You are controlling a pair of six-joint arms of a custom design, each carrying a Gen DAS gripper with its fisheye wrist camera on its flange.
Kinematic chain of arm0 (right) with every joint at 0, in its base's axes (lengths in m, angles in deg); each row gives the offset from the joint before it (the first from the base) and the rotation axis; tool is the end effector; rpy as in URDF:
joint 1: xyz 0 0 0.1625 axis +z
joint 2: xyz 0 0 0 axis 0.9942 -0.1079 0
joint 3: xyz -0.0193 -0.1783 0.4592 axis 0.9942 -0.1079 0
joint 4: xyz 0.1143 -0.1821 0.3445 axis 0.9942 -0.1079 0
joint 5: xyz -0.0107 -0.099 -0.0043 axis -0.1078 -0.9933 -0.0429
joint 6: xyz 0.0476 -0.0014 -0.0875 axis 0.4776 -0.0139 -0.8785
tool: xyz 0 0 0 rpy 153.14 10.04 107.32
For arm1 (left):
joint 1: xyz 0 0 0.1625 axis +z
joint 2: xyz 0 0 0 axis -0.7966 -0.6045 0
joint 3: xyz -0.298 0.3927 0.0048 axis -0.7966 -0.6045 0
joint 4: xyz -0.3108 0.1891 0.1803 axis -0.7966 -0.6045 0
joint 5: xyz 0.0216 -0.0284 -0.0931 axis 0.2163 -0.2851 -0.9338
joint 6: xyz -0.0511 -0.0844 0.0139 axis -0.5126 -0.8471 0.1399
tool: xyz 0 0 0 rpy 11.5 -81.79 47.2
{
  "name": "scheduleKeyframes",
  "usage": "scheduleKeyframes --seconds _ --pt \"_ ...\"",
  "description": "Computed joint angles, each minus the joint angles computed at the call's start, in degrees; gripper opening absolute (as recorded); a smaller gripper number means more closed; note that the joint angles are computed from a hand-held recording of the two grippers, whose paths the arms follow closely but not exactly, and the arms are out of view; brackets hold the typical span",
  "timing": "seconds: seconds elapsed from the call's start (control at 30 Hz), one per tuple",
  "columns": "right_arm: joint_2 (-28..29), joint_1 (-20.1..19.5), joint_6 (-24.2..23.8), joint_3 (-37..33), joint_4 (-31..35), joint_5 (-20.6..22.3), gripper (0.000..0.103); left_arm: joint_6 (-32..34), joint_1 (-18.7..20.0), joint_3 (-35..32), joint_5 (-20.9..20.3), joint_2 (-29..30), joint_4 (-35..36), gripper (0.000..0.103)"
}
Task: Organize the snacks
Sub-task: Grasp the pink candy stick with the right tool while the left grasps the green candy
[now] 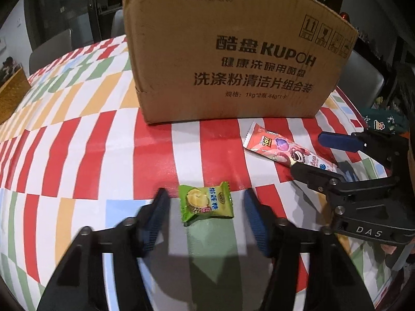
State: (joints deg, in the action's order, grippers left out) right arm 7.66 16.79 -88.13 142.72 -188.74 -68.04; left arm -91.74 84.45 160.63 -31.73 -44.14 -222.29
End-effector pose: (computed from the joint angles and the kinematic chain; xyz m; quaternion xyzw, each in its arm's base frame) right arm 0.1401 -0.3689 0.2071 0.1717 -0.8847 0.2483 0.3553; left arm -0.2854 -0.4000 0.0359 0.3035 0.9025 -0.1642 0.2578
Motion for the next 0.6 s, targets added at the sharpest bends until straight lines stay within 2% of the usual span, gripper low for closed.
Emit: scheduleKeyframes --seconds 0.1,0.17,0.33,0.37,0.4,0.47,0.6 --pt "0.22 -0.33 -0.49 -0.52 0.46 0.52 0.064 0.02 -0.23 -0.10 0.31 0.57 -0.47 0.044" --pt "0.52 -0.52 -0.64 -0.81 0.70 0.67 0.064 0.12 -0.25 -0.21 0.47 0.68 -0.53 0.035" --pt "0.96 -1.68 -0.14 -0.89 0.73 1.95 0.063 0.65 -0.16 -0.35 0.29 0.79 -1.00 0.032" --pt "1.27 -1.67 -0.24 -0.82 0.06 1.83 0.060 0.57 -0.23 -0.30 0.32 0.82 -1.11 0.032" --pt "1.41 -1.58 -0.41 -0.70 -0.43 1.85 0.048 0.49 -0.28 -0.26 0.36 0.82 -1.19 0.032" --pt "1.30 -1.16 0.18 -0.65 -0.16 1.73 0.038 0.38 -0.31 -0.16 0.20 0.77 -1.39 0.030" --pt "1.56 -0.23 0.99 -0.82 0.40 0.64 0.031 0.13 -0.48 0.25 0.05 0.06 -1.92 0.026"
